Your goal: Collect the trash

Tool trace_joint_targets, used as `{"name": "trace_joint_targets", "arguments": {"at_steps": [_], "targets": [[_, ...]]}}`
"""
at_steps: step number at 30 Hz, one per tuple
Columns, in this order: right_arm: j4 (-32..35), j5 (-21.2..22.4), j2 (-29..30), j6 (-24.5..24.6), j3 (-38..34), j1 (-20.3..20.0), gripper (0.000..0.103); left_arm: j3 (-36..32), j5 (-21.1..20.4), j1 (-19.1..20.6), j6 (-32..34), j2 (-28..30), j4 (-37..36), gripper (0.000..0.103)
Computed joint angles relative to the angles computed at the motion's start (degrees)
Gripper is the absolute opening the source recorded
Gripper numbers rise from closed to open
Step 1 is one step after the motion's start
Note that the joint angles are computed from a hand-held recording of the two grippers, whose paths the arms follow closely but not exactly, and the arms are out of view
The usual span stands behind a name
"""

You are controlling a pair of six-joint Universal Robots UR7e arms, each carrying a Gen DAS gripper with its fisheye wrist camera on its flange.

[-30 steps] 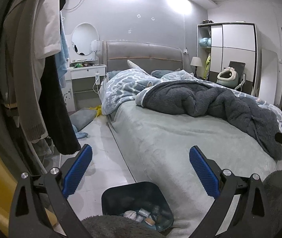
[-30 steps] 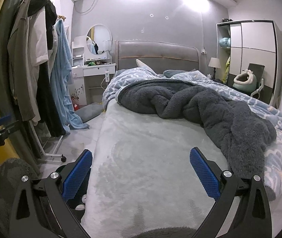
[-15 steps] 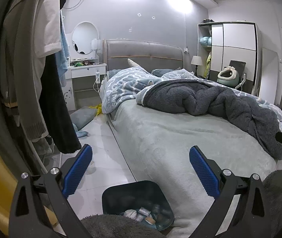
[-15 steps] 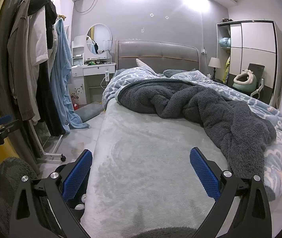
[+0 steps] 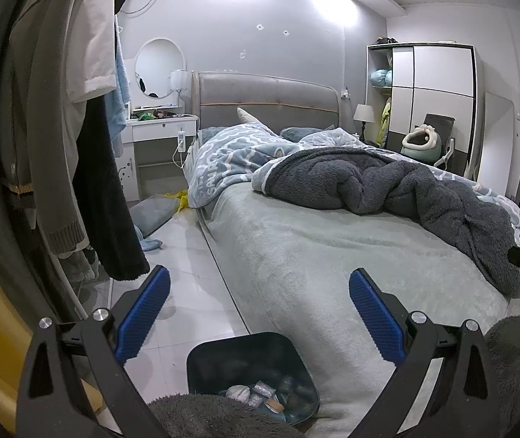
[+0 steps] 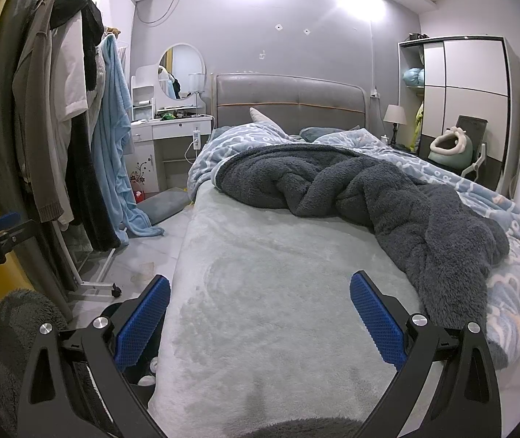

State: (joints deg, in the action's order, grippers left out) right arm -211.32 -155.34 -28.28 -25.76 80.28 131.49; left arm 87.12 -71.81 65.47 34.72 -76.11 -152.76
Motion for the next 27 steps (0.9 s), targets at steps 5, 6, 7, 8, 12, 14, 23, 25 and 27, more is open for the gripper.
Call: {"name": "trace_joint_targets", "arguments": {"at_steps": [5,6,7,8,12,14,23,25,27], "targets": [[0.01,0.0,-0.03,-0.02,0.02,-0.01,0.1,-0.02,-0.02,0.03,-0.03,-0.02,0.03,0.1],[0.09,0.01,-0.04,0.03,0.02,-0.01,0.1,-0.02,-0.02,0.03,-0.03,-0.02,0.03,0.1],[0.09,0.01,-0.04,0.03,0.02,-0.01,0.1,-0.02,-0.02,0.03,-0.03,-0.02,0.03,0.1],[0.09,0.01,-0.04,0.03,0.02,-0.01,0.1,-0.02,-0.02,0.03,0.08,-0.02,0.03,0.1],[0.06,-0.06,-0.02,-0.01,-0.01,0.03,0.1,-0.23,0.0,0.1,0.41,0.12,0.05,0.1],[0.16,-0.07,0.0,0.1,-0.05,0.06,0.1,-0.29,0.01,0.12,0.5,0.14,0.07,0.1],[0.2,-0.07,-0.11,0.06,0.03,0.04,0.1,-0.35,-0.03,0.14,0.46,0.16,0.14,0.1],[0.21,-0.08,-0.13,0.07,0.04,0.05,0.1,-0.37,-0.05,0.15,0.46,0.16,0.16,0.1],[0.28,-0.11,-0.11,0.14,0.0,0.07,0.1,-0.37,-0.05,0.15,0.46,0.16,0.16,0.1]]}}
